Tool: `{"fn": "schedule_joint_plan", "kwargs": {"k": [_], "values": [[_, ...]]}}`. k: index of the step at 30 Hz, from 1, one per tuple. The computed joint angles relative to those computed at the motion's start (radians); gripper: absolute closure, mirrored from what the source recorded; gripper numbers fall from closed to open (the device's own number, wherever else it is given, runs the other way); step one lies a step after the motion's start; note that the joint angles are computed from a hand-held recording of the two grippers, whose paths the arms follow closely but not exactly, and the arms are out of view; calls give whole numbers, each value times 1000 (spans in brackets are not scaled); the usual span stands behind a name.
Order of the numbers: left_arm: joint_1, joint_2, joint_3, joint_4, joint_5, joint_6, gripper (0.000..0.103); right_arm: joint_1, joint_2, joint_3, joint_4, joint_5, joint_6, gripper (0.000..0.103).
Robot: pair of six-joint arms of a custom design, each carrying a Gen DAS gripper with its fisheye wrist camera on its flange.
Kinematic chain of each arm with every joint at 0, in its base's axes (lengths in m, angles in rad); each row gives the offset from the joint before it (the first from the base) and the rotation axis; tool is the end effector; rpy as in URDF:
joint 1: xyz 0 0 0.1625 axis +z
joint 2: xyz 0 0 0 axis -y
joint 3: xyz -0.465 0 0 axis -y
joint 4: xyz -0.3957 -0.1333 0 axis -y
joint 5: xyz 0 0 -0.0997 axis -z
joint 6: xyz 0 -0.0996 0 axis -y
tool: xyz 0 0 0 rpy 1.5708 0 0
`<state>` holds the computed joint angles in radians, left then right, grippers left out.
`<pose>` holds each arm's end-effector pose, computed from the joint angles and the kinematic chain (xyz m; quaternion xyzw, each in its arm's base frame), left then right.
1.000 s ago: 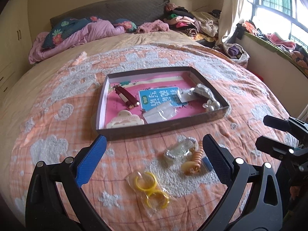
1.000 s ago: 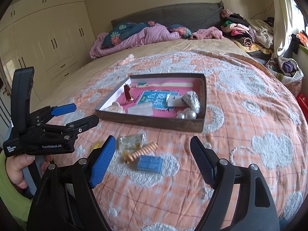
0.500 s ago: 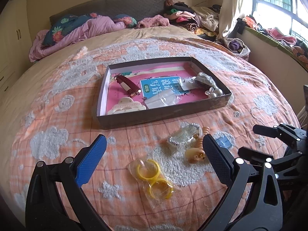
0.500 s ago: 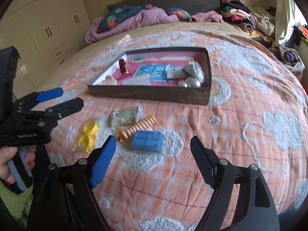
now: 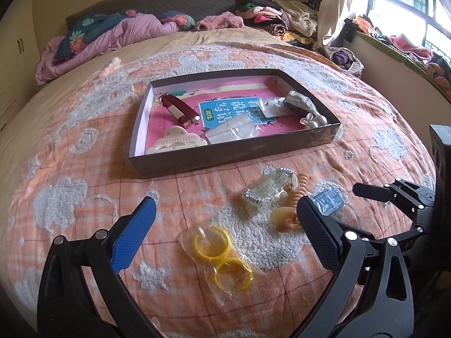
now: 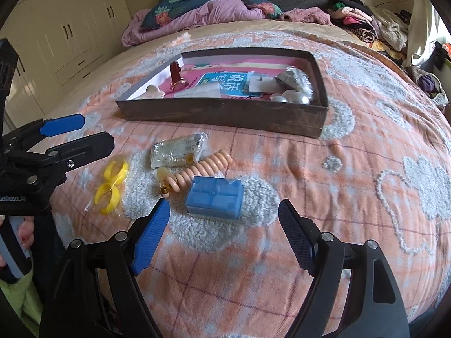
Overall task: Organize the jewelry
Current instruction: 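Grasp the blue plastic case with the right tool while the left tool grasps the clear crystal packet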
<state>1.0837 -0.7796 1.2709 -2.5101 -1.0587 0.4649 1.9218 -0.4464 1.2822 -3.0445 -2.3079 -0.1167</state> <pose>-0.2168 -0.7984 0.2676 0.3822 0.8642 -0.2176 0.2445 0.3404 -0.7367 0.0698 0.0954 -0.8879 0.3305 0.3056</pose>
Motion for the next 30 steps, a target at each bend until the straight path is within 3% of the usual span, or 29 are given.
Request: {"fn": "schedule_joint_plan", "kwargs": {"k": [4, 7, 10, 24, 26, 29, 30], "values": [[4, 13, -17, 19, 0, -1, 10, -10, 8, -13, 11, 22, 32, 26], [6, 25, -33, 44, 1, 2, 10, -15, 17, -28, 33, 24, 41, 37], [9, 40, -57, 79, -9, 6, 10, -18, 21, -32, 33, 17, 26, 57], [25, 161, -232, 300, -82, -77, 10, -33, -59, 77, -89, -12, 69, 58], [30, 175, -255, 326, -95, -103, 15, -33, -66, 85, -105, -16, 70, 58], [30, 177, -249, 303, -93, -104, 31, -33, -73, 94, -120, -16, 69, 58], [29, 176, -249, 298, -95, -101, 45, -33, -74, 96, -125, -15, 69, 58]]}}
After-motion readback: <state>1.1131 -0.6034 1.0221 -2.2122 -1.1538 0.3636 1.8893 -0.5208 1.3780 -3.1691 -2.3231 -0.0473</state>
